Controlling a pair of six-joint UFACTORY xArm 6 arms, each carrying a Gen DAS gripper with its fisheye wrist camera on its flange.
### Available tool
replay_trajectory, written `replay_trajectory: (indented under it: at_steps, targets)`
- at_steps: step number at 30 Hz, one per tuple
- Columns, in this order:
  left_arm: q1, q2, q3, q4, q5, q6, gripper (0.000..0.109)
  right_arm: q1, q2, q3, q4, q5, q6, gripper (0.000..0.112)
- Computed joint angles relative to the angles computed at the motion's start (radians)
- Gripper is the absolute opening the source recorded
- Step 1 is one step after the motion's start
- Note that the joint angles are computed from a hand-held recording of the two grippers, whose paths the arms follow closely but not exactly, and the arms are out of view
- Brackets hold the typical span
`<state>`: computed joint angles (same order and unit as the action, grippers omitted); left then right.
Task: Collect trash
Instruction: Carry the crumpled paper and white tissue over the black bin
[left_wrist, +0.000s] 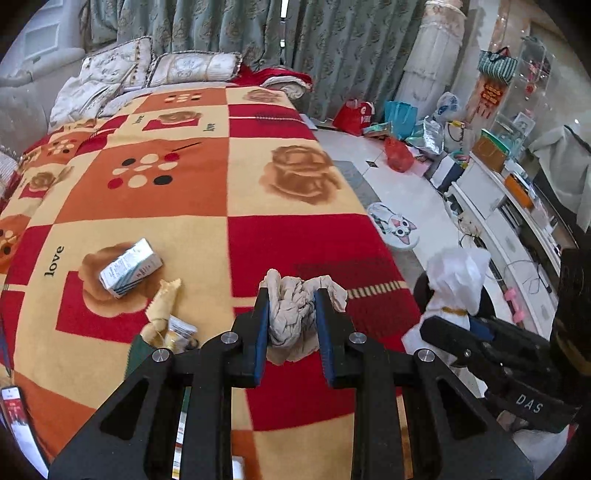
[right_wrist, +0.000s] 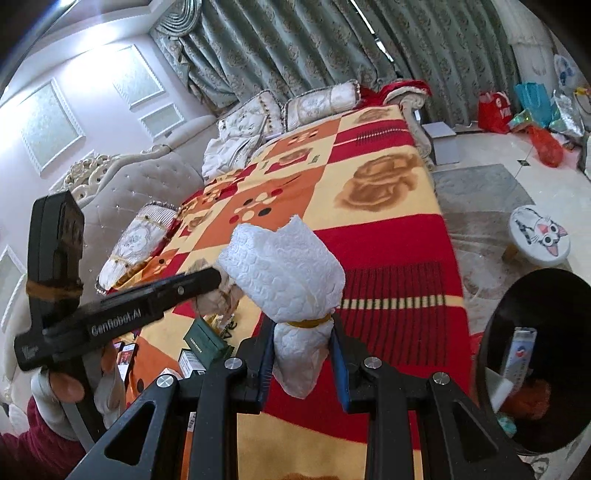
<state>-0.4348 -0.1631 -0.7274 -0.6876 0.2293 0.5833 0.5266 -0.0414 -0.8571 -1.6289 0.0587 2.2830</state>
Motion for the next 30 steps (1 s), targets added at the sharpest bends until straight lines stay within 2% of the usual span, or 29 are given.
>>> replay_trajectory:
  at_steps: [10, 30]
  targets:
    - [-0.093, -0.045, 0.059, 0.035, -0.064, -0.054, 0.021, 0.012, -0.115, 0.112, 0.136, 0.07, -0.138, 0.026]
    - [-0.271, 0.059, -0.022, 0.078, -0.097, -0.134, 0.021, -0.055, -0.415, 0.401, 0.302, 0.159, -0.237, 0.026]
